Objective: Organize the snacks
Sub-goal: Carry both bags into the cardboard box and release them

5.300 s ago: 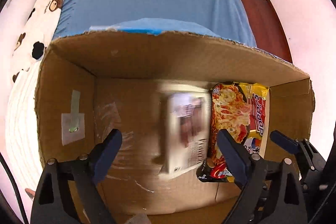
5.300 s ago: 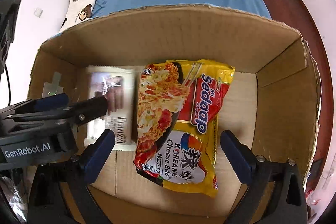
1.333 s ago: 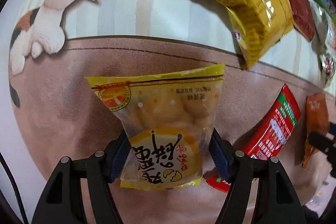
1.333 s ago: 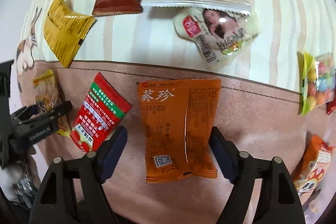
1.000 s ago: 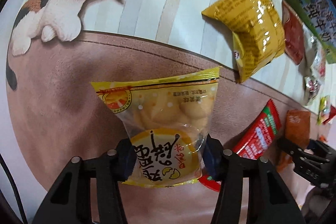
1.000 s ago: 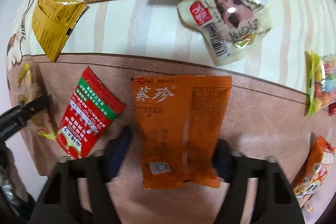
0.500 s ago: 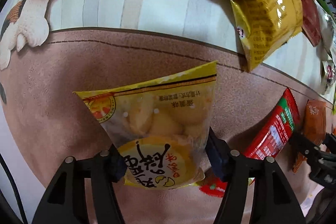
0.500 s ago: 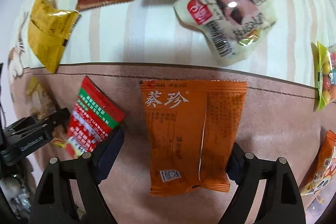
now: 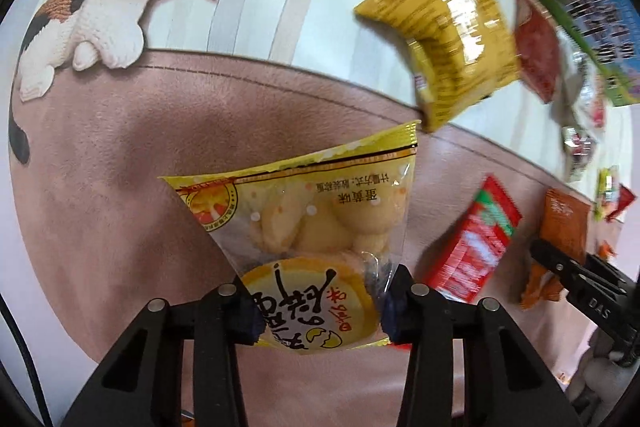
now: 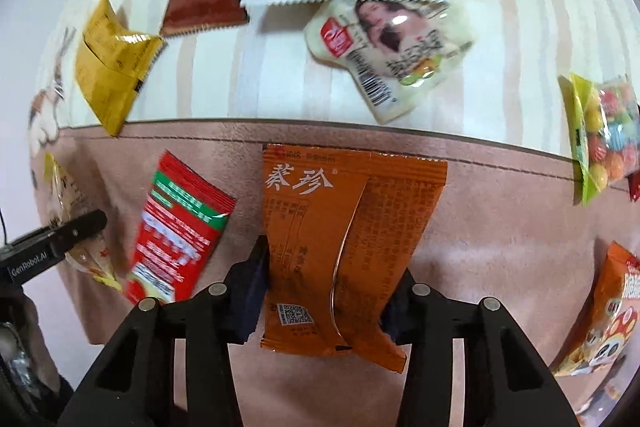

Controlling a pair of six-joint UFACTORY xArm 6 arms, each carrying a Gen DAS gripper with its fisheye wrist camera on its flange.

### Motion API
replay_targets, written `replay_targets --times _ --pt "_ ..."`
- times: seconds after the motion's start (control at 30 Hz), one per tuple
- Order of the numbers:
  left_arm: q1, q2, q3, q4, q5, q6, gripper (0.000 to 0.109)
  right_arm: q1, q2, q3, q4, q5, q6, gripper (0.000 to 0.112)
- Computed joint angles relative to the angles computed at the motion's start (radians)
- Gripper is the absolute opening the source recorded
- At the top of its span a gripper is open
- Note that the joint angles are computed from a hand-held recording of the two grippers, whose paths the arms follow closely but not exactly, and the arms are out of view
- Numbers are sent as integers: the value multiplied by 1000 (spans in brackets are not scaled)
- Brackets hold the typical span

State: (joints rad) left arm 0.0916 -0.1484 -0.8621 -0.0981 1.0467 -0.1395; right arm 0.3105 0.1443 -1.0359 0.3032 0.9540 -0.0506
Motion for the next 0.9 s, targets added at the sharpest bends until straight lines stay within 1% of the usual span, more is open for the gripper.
replay_targets --times 0.07,0.1,0.17,0.3,0.37,0.4,0.43,0.47,0.5,0.57,0.6,0.67,0.7,0.83,0.87,0.9 --pt "11 -12 -15 -10 15 29 40 -12 -22 14 26 -6 -15 50" --pt "36 -30 -12 -13 25 56 40 -19 -33 17 39 -7 -21 49" --pt "39 -50 -14 -44 34 78 40 -28 -48 10 68 3 -27 49" --pt "49 -62 -89 -121 77 131 40 -58 -98 -11 119 27 -56 49" --pt "37 -56 -160 -145 98 139 40 -79 -91 -71 141 53 -71 49" --pt "31 -47 -195 -158 104 144 40 -95 -115 -88 154 78 -80 49" --pt "24 -29 -248 -176 112 150 40 -109 -110 -125 164 94 -89 49" --pt "-3 -28 -262 -187 105 135 40 -134 -89 -188 170 125 -97 49" --pt "-15 -3 -318 -202 112 145 40 -148 -82 -222 181 135 -105 49" --pt "-62 29 -375 -208 91 135 40 -203 -59 -337 187 198 -122 49" --pt "-98 54 -421 -201 83 118 40 -197 -30 -391 191 194 -110 49" --pt "-123 138 -561 -185 106 125 40 -209 19 -481 195 196 -105 49" --pt "-157 171 -584 -175 82 105 40 -217 39 -526 189 200 -103 49" --pt "-197 368 -840 -112 112 99 40 -241 195 -795 121 232 -72 49" --pt "-202 417 -913 -89 139 94 40 -244 248 -876 97 246 -61 49" --pt "-205 492 -1016 -71 171 88 40 -247 312 -977 72 273 -46 49"
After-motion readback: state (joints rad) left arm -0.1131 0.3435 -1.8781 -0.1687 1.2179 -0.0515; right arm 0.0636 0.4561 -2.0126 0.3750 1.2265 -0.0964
